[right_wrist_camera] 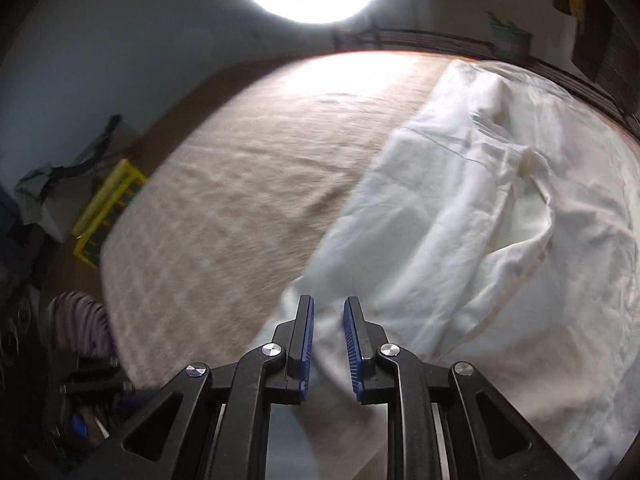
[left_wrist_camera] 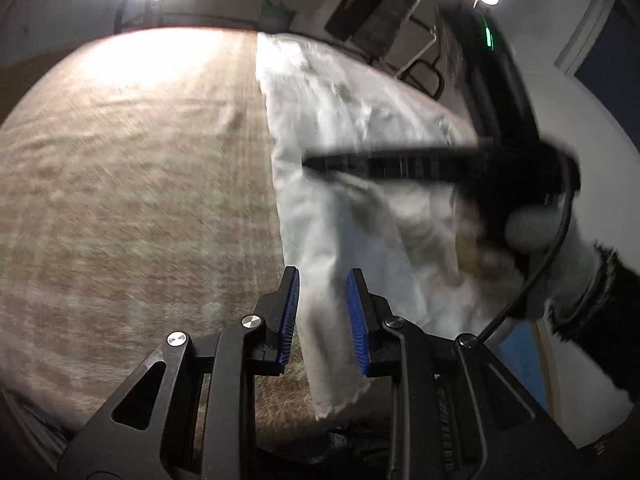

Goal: Fold small clothes

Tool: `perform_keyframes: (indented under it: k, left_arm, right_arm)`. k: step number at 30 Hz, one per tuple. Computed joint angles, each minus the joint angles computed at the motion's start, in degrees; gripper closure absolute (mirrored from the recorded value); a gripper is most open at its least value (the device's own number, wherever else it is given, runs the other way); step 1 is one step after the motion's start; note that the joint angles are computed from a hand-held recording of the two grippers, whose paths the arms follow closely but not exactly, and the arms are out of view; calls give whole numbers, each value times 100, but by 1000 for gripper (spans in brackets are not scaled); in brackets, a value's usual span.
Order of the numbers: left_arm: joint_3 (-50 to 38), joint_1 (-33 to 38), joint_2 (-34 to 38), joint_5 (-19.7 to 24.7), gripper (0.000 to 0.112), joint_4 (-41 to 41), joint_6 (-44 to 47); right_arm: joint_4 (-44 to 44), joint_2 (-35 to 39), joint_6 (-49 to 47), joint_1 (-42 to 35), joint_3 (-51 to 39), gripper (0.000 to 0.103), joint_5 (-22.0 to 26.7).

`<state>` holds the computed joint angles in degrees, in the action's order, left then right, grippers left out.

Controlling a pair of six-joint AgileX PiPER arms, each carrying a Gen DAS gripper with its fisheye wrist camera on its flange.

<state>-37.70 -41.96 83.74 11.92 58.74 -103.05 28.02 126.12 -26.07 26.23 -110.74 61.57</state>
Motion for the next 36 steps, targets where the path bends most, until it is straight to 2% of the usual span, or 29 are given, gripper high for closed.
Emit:
perform_keyframes:
  k: [4, 8, 12, 14, 18, 21, 23, 24, 29, 31, 32, 36]
  left_arm:
    - [65, -210, -518, 693, 88, -397, 420]
    - [26, -331, -649, 1155, 88, -619, 645]
    - [-40, -391, -641, 1215, 88, -683, 701]
    - [-170, -458, -557, 1282, 88, -808, 907]
    - [-513, -637, -402, 1413, 88, -998, 1141]
    - [-865, -705, -244, 1443, 88, -1188, 1365]
    - [-1086, -752, -116, 1422, 88, -1248, 1396]
    - [-1229, -758, -24, 1392, 88, -1326, 1478]
    - [-2052, -817, 574, 1270, 88, -1883, 2308]
    - [-2606, -906, 963, 1592, 88, -2008, 2756]
    - [-2774, -902, 1059, 1645, 88, -2093, 2926]
    - [-3497, -686, 1418, 1813, 88, -2587, 3818]
  right_arm:
    - [54, -598, -425, 105, 1165, 86, -480]
    - [203, -1215, -651, 157, 2244, 86, -938]
    - [626, -1868, -1190, 44, 3251, 86, -959]
    - [741, -2225, -1368, -72, 3634, 76, -931]
    - [1167, -2959, -1471, -766, 4208, 69, -959]
    - [1308, -3299, -1390, -1388, 4314, 63, -908]
    - [1349, -3530, -1410, -1938, 4374, 50, -846]
    - [1357, -3642, -1458, -2220, 4420, 48, -827]
    - [1121, -3926, -1382, -3427, 4459, 46, -797]
    - [969, -3866, -1328, -3908, 4281, 43, -701]
    - [840, -3826, -1226, -4150, 4173, 38, -685]
    - [332, -3594, -850, -5025, 3799, 36, -788]
